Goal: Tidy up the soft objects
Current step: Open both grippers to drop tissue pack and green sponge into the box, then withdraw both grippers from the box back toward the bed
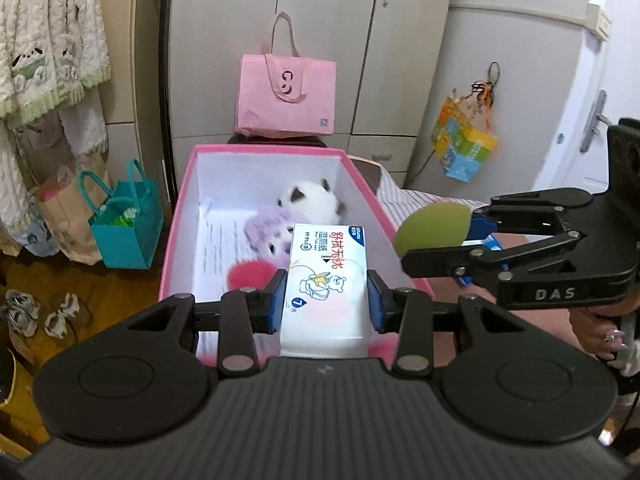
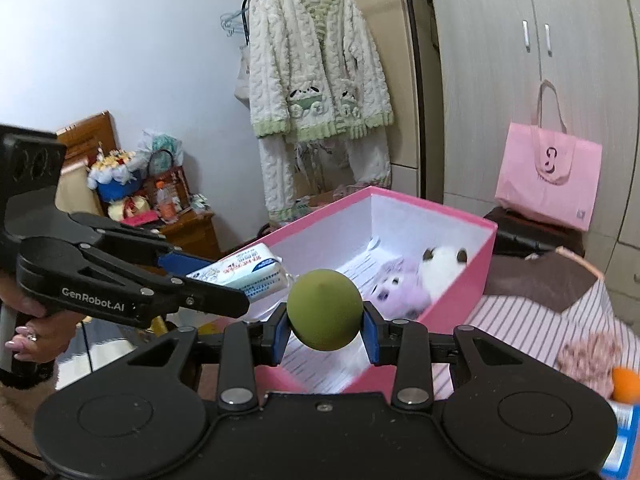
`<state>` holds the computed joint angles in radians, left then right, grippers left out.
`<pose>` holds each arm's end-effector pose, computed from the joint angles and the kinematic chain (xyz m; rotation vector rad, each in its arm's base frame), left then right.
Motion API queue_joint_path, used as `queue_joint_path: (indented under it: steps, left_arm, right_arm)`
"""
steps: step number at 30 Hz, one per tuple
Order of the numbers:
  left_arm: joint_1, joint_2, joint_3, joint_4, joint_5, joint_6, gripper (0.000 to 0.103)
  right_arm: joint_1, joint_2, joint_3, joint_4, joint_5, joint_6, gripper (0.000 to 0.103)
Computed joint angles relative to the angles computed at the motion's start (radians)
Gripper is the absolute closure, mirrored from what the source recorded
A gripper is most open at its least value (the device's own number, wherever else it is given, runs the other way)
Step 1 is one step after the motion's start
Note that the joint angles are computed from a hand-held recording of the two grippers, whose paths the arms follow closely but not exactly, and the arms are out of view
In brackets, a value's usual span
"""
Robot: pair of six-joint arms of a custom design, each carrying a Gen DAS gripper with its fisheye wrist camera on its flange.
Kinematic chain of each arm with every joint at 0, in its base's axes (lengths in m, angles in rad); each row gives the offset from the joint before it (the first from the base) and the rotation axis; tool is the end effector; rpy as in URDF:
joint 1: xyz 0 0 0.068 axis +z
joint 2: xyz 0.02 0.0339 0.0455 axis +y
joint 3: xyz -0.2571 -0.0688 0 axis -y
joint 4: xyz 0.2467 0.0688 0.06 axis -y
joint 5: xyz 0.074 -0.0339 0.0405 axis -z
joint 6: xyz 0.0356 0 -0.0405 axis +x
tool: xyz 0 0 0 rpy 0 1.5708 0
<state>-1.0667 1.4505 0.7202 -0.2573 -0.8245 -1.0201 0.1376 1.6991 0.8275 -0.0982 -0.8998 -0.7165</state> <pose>0.1519 -0.2212 0.1669 -0.2327 2.1621 -0.0847 0.3052 0.0704 0.1390 -1.2123 1.8683 0.8246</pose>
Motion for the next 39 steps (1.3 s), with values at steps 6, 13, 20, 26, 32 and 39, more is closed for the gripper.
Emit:
queue_joint_path:
  steps: [6,13,20,26,32,39]
  left_arm:
    - [0.235,0.019,-0.018,0.149,0.162,0.188,0.064]
    - [0.408,0.117,0.03,0.207,0.291,0.277,0.064]
    - [0.454,0.179,0.057,0.24,0.303,0.28,0.063]
    - [0.448,0.193,0.064,0.22,0.194,0.219,0.049]
    - [0.332,0.083,0.012,0.164,0.093,0.175,0.048]
    - [0.149,-0.012,0.046,-0.005,0.012,0.129,0.044]
  right_arm:
    - [0.127,0.14,0.165,0.033,0.134,0.056,0.061]
    - [0.218,0.263,0.315,0.008,0.268,0.035,0.061]
    - [0.25,0.341,0.405,-0.033,0.307,0.046,0.06]
    - [0.215,0.377,0.471,-0.07,0.255,0.139,0.033]
    - [0.143,0.301,0.403,-0.078,0.183,0.139,0.033]
    - [0.019,0.164,0.3,-0.164,0.093,0.053,0.032]
